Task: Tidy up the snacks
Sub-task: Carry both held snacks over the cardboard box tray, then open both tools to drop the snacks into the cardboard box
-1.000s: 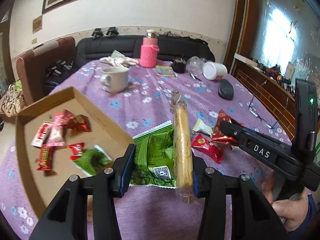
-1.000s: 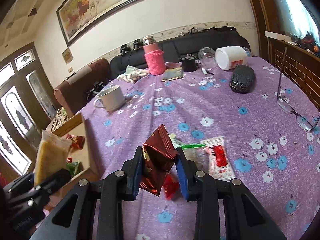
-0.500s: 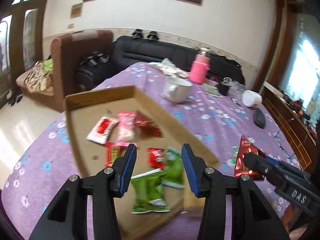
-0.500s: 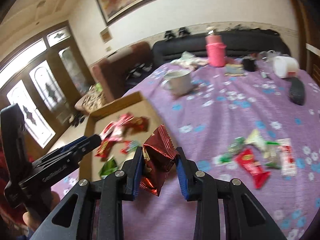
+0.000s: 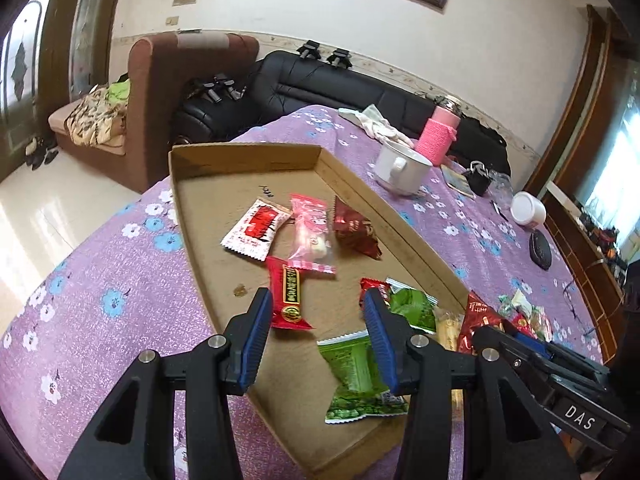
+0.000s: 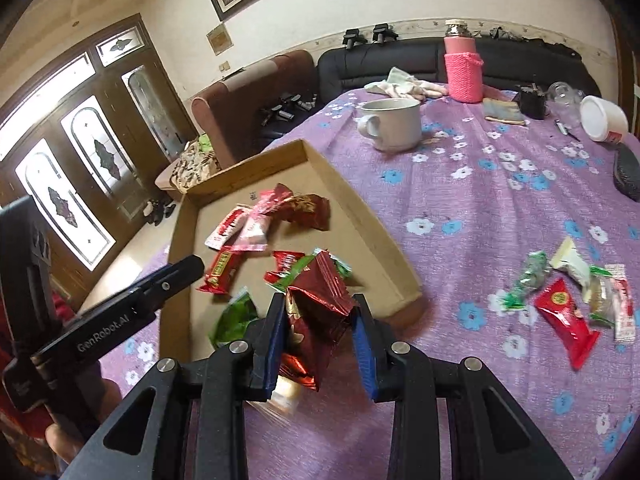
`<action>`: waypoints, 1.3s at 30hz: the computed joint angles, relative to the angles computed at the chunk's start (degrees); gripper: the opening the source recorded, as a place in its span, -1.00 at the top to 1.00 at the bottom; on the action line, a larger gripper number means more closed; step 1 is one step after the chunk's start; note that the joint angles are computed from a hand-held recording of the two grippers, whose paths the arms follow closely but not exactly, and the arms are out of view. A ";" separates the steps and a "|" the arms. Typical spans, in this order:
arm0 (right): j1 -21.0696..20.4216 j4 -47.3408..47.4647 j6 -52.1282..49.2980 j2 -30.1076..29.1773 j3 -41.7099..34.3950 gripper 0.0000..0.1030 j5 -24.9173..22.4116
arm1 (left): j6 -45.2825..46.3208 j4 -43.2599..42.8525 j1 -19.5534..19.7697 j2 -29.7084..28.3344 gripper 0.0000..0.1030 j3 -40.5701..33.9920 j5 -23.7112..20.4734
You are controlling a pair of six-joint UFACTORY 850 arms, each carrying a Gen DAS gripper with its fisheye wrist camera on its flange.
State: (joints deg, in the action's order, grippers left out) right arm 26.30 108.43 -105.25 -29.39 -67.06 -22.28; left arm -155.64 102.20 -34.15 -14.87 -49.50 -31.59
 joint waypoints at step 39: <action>-1.29 -16.20 14.40 -2.97 -5.50 0.08 -1.26 | -3.89 4.87 0.18 -0.07 0.11 0.66 0.28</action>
State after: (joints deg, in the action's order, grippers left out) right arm 25.01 92.23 -90.86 -32.36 -72.56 -23.54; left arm -159.53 107.06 -33.97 -14.93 -48.84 -31.31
